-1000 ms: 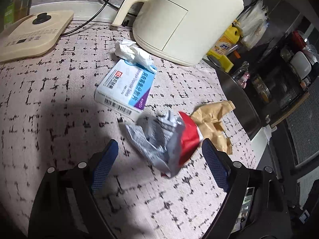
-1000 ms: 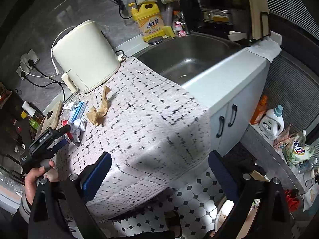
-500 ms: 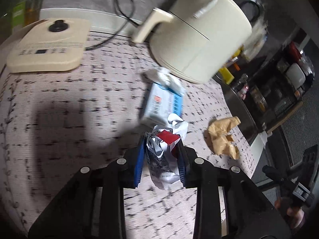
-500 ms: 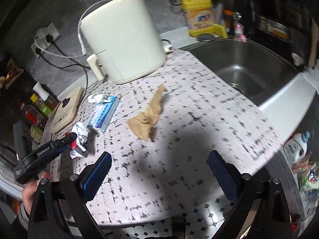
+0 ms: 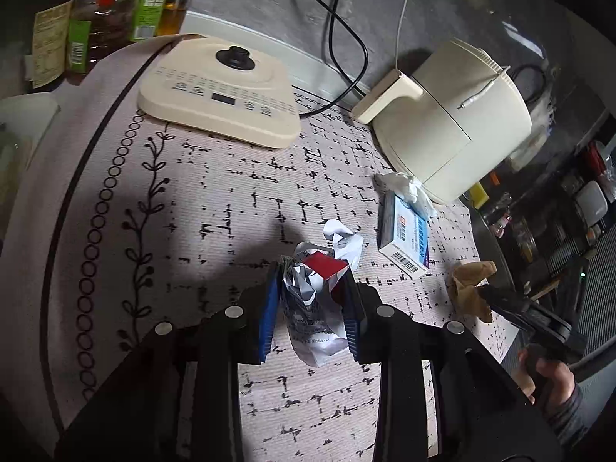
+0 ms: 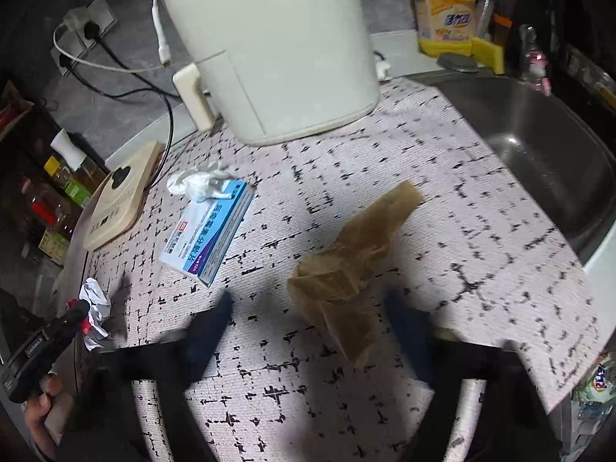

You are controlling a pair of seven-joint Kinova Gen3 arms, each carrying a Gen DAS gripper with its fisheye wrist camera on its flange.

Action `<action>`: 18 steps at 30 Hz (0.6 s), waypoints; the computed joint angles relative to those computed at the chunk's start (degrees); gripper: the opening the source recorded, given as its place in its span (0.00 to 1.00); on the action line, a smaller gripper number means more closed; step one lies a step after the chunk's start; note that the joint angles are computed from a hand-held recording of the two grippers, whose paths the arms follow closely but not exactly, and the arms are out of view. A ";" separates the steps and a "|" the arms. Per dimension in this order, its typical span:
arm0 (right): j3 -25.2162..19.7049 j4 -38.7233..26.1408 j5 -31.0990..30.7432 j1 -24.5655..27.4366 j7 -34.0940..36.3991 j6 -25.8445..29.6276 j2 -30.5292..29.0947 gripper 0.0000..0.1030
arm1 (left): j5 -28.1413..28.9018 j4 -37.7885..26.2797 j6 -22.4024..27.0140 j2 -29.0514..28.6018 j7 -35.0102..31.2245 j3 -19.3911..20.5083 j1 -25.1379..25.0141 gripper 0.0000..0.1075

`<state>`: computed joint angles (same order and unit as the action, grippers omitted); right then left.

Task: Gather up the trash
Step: 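Grasp the brown paper with the right tool while the left tool holds the wrapper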

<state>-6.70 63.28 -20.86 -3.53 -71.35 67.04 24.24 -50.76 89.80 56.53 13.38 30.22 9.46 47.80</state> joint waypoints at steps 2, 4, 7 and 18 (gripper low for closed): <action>-1.33 -2.14 0.79 0.17 0.26 3.58 1.88 0.05 | -0.17 -0.17 0.83 -0.03 0.35 0.19 0.53 0.28; -0.51 -0.75 -0.87 0.01 3.02 3.43 0.65 0.04 | -0.40 -0.99 1.71 0.35 0.27 0.43 1.06 0.28; -1.50 1.86 -1.73 0.99 6.63 3.15 -1.38 0.04 | -0.68 -2.16 2.90 1.03 0.56 0.52 2.11 0.28; -0.33 8.24 -10.97 6.18 18.66 5.21 -7.80 0.04 | -2.45 -12.91 16.04 6.06 1.97 -0.32 10.71 0.28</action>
<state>-7.03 71.52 -31.83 2.66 -52.68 72.24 16.44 -53.21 76.89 72.57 19.44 32.19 9.13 58.51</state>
